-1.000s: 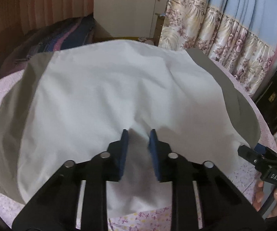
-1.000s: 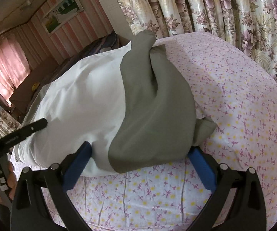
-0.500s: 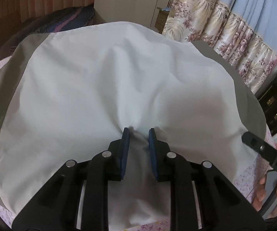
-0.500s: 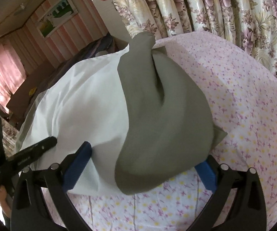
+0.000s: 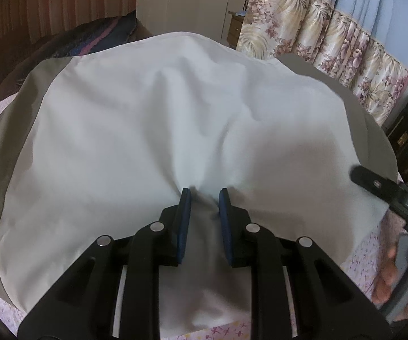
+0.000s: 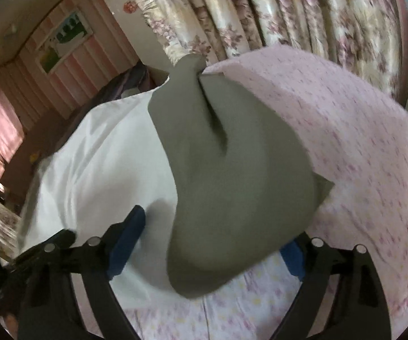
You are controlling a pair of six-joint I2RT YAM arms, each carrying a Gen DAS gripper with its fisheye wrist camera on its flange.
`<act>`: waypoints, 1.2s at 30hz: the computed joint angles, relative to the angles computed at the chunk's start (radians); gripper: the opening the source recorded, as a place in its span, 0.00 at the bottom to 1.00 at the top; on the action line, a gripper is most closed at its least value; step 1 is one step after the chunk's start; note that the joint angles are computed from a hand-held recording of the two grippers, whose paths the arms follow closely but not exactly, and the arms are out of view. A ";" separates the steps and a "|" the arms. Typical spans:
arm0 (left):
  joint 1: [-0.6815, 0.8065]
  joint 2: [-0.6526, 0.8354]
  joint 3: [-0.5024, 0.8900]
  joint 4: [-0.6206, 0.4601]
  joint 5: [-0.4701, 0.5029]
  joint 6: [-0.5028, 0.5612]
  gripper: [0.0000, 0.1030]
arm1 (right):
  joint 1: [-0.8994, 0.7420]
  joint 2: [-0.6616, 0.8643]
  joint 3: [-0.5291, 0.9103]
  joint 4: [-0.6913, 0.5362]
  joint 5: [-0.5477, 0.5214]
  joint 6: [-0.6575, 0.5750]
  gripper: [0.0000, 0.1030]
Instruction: Fold large clothes
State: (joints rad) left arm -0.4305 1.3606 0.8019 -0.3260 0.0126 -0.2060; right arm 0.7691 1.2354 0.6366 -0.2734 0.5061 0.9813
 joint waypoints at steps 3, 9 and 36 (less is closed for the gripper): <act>0.003 -0.004 -0.004 0.000 0.005 -0.004 0.18 | -0.042 0.003 -0.012 0.070 -0.037 -0.039 0.63; 0.008 0.012 0.012 -0.007 0.019 -0.002 0.19 | -0.005 -0.072 0.027 0.054 -0.009 -0.129 0.19; 1.182 0.065 0.262 -0.497 0.596 0.817 0.12 | 0.455 1.104 1.531 -0.496 -0.010 -0.737 0.07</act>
State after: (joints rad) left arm 0.7516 1.4252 1.0636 -0.8225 0.6082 0.6113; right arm 1.2237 2.3393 2.1672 -0.7696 0.4958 0.2445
